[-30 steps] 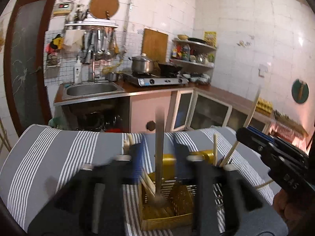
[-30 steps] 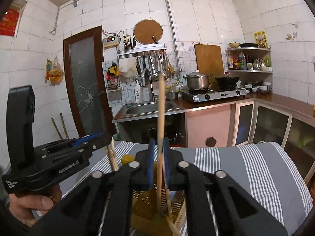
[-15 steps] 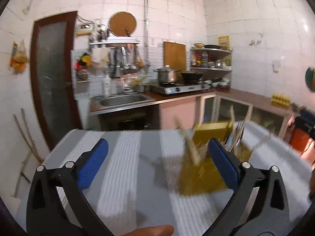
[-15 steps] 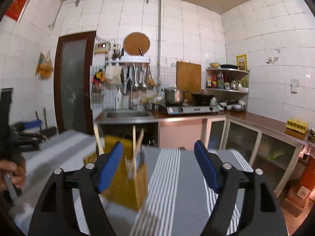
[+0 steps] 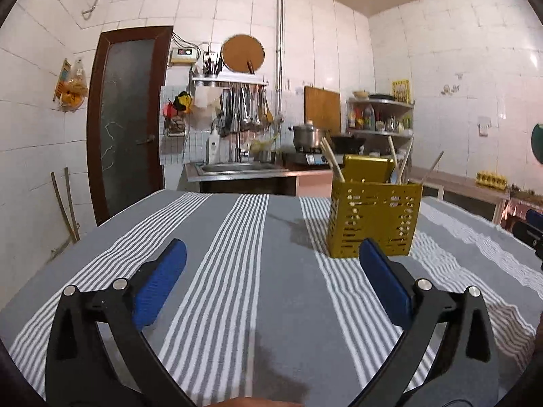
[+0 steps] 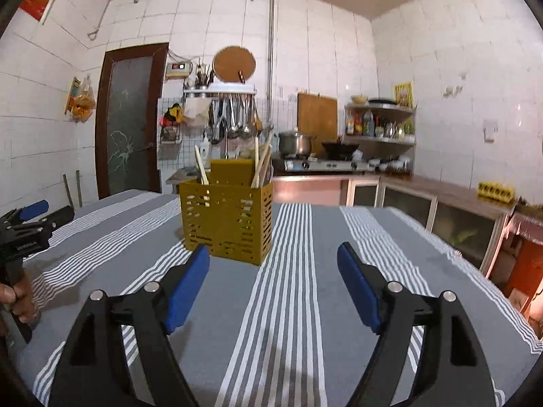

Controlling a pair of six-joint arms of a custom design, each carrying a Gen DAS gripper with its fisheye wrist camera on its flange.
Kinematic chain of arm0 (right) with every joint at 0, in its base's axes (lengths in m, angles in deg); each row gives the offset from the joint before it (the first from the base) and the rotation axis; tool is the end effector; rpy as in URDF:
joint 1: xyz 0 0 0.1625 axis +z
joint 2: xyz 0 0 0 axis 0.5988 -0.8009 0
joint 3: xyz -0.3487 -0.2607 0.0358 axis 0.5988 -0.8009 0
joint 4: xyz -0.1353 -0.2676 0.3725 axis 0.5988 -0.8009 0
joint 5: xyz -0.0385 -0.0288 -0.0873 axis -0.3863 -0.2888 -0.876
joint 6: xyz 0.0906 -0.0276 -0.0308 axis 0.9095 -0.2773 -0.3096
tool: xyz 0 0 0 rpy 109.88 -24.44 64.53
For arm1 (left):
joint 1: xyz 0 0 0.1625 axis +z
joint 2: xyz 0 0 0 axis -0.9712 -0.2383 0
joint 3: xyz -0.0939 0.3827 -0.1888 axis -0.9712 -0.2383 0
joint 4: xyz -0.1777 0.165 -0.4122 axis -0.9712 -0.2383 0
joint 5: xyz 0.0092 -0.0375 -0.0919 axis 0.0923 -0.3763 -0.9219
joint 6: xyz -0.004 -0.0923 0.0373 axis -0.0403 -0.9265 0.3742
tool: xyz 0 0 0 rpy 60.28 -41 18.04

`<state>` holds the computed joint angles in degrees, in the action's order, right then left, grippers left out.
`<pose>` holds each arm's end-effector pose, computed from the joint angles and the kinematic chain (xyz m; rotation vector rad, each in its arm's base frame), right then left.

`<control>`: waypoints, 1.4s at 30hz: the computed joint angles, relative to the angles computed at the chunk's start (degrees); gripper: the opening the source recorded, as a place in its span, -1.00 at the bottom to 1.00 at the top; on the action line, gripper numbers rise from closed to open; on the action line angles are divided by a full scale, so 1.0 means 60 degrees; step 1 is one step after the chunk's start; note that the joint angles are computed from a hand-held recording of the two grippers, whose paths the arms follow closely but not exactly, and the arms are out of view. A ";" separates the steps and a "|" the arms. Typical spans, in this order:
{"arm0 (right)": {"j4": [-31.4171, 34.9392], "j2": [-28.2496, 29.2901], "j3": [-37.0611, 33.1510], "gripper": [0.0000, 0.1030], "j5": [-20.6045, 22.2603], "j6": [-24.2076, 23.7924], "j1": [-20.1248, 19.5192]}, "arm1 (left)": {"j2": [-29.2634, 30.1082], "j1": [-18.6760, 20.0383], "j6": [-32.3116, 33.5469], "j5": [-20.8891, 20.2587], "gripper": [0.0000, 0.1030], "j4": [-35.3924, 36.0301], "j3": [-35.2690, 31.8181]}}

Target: Organize utensils

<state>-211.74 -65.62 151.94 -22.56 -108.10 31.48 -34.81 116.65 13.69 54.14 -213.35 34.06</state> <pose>-0.0775 -0.6785 0.3811 1.0869 -2.0811 1.4760 -0.3513 -0.5968 -0.0724 0.3313 1.7132 -1.6043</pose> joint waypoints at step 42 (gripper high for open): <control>-0.0145 0.0432 -0.0383 0.60 -0.0727 0.0782 0.0076 | 0.0403 0.0065 0.1193 0.0207 0.91 -0.0267 -0.0718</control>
